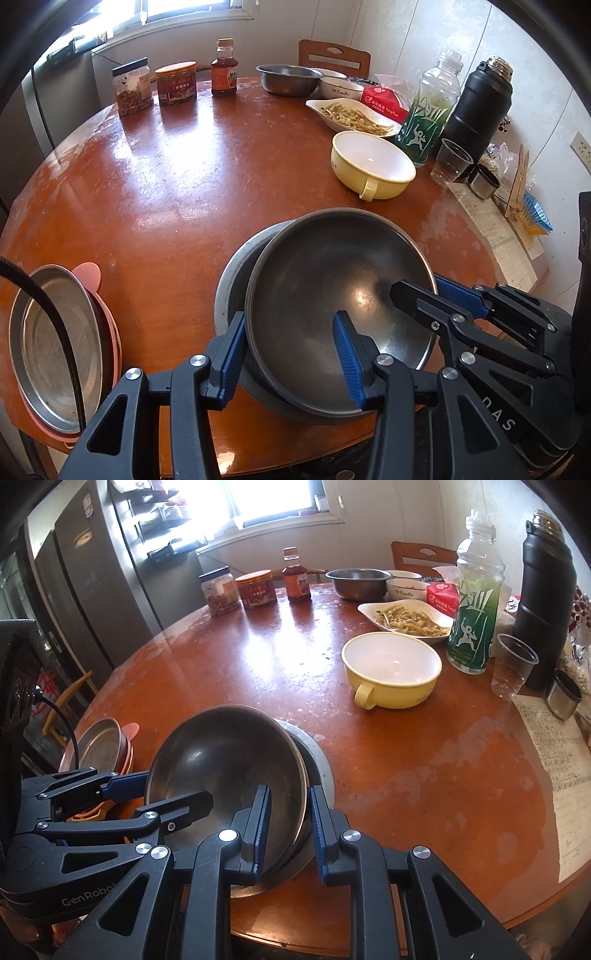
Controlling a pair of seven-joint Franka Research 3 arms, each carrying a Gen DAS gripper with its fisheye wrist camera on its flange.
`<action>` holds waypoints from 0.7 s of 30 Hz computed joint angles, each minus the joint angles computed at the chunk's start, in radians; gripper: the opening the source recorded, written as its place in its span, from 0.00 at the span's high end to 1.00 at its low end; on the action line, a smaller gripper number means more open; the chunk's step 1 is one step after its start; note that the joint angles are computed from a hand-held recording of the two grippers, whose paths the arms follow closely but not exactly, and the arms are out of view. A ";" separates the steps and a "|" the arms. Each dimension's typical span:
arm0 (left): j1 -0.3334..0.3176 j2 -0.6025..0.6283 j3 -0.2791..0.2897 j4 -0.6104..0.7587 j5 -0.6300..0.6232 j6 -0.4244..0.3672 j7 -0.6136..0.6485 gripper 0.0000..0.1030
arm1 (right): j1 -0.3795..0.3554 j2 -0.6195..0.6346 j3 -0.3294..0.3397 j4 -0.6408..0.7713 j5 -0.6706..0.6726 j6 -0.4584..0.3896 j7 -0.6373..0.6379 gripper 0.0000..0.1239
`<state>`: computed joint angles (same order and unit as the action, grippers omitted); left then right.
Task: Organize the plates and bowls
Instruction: 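Carry the large steel bowl over the medium steel bowl and lower it, then lower the large steel bowl into the medium bowl and open the left tool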
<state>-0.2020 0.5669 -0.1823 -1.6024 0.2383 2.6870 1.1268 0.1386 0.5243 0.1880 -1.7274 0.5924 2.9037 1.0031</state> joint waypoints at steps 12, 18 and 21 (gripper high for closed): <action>0.003 0.015 -0.001 0.019 0.000 -0.006 0.005 0.55 | 0.010 0.020 -0.011 0.025 -0.022 -0.008 0.022 0.81; 0.010 0.017 -0.005 0.017 -0.009 0.000 0.016 0.55 | 0.019 0.030 -0.020 0.039 -0.045 -0.008 0.044 0.81; 0.011 0.018 -0.005 0.018 -0.013 0.001 0.018 0.55 | 0.021 0.034 -0.022 0.045 -0.055 -0.009 0.053 0.81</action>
